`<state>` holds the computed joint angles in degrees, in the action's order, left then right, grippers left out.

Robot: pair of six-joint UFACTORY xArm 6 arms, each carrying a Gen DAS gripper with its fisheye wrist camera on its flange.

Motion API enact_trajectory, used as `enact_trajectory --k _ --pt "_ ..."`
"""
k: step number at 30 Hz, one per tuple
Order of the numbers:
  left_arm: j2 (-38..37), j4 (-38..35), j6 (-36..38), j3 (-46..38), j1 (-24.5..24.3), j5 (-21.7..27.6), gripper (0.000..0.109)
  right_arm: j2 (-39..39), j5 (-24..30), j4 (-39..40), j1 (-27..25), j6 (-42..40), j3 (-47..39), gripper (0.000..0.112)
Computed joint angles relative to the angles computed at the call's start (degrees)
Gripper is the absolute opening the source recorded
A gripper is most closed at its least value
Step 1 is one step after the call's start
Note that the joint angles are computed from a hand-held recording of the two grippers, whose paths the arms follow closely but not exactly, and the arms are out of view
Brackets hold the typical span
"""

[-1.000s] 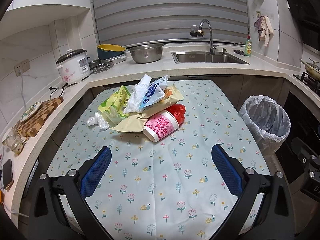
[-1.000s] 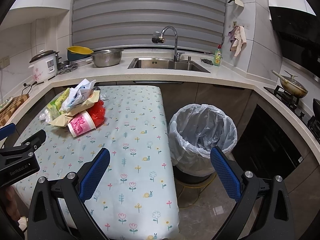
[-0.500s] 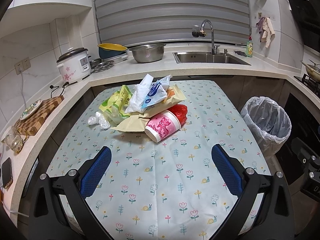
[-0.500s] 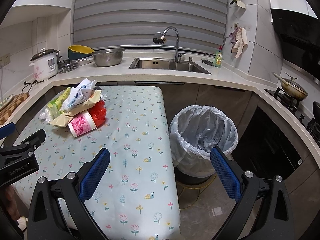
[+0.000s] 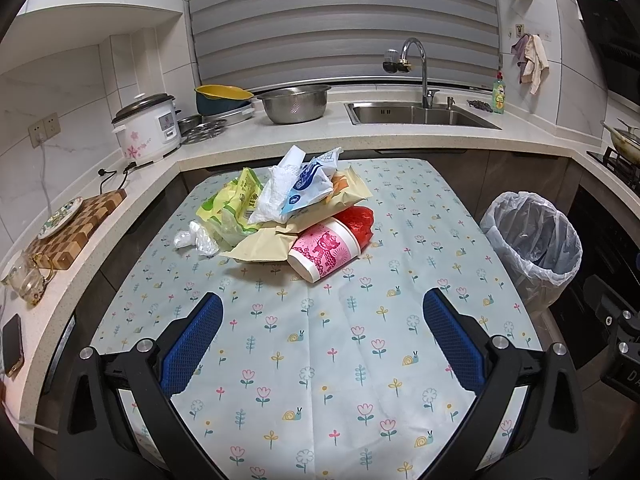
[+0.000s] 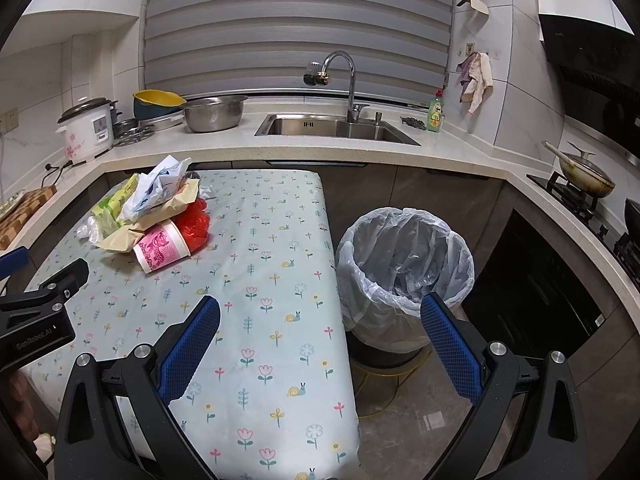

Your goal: Collect trash

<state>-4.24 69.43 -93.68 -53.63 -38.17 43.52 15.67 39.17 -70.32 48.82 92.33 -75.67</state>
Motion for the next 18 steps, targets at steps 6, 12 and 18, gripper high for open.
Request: enact_trajectory --k 6,12,18 --pt "0.03 -0.04 -0.01 -0.06 0.00 0.05 0.096 -0.35 -0.08 -0.86 -0.24 1.11 0.86 0.096" --pt "0.05 -0.09 0.06 -0.07 -0.03 0.06 0.096 -0.33 0.05 -0.86 -0.04 0.94 0.77 0.096" --pt "0.02 -0.01 -0.13 -0.01 -0.07 0.11 0.096 -0.19 0.15 -0.87 0.02 0.86 0.58 0.096"
